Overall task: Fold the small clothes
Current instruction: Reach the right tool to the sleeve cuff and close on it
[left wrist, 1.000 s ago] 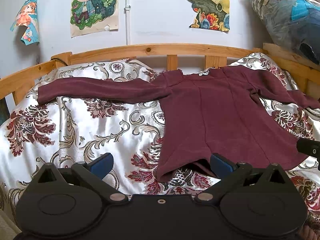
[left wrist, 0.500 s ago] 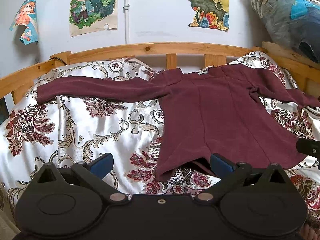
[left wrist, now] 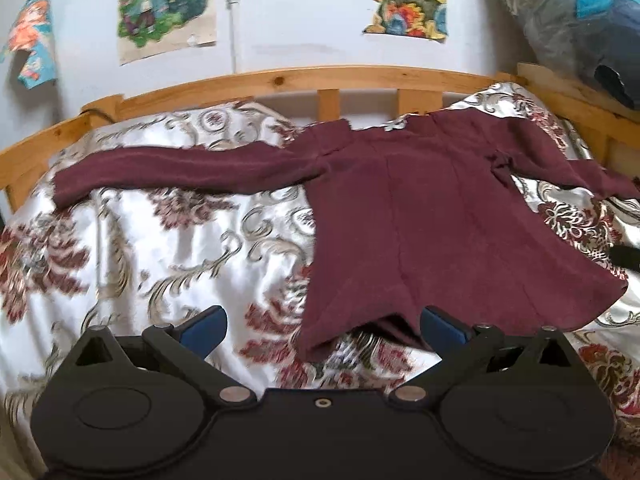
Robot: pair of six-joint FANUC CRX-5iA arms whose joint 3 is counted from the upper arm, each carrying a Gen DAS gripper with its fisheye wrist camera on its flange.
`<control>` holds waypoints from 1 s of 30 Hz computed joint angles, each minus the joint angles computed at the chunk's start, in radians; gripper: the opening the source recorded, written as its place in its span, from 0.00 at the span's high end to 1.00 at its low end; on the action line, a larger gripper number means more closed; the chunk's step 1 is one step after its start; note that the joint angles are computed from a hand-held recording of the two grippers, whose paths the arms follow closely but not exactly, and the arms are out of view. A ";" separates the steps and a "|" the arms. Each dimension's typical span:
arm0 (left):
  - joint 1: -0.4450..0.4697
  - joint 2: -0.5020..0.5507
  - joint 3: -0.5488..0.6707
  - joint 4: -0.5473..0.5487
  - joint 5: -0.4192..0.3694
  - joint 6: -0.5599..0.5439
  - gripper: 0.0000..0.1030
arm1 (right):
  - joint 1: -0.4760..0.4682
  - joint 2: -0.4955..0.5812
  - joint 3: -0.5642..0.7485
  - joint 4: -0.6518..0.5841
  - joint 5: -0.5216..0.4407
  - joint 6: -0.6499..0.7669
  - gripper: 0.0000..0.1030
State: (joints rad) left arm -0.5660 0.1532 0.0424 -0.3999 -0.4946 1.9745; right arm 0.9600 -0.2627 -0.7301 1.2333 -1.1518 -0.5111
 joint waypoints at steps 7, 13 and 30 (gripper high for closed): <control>0.050 0.097 0.117 0.259 -0.005 -0.302 0.01 | -0.198 -0.136 -0.065 0.043 0.061 0.014 0.00; 0.067 0.257 0.339 0.372 -0.123 -0.459 0.01 | -0.425 -0.140 -0.045 -0.018 0.135 0.063 0.00; 0.111 0.335 0.238 0.484 0.144 -0.580 0.01 | -0.807 0.007 -0.068 0.114 0.303 -0.387 0.05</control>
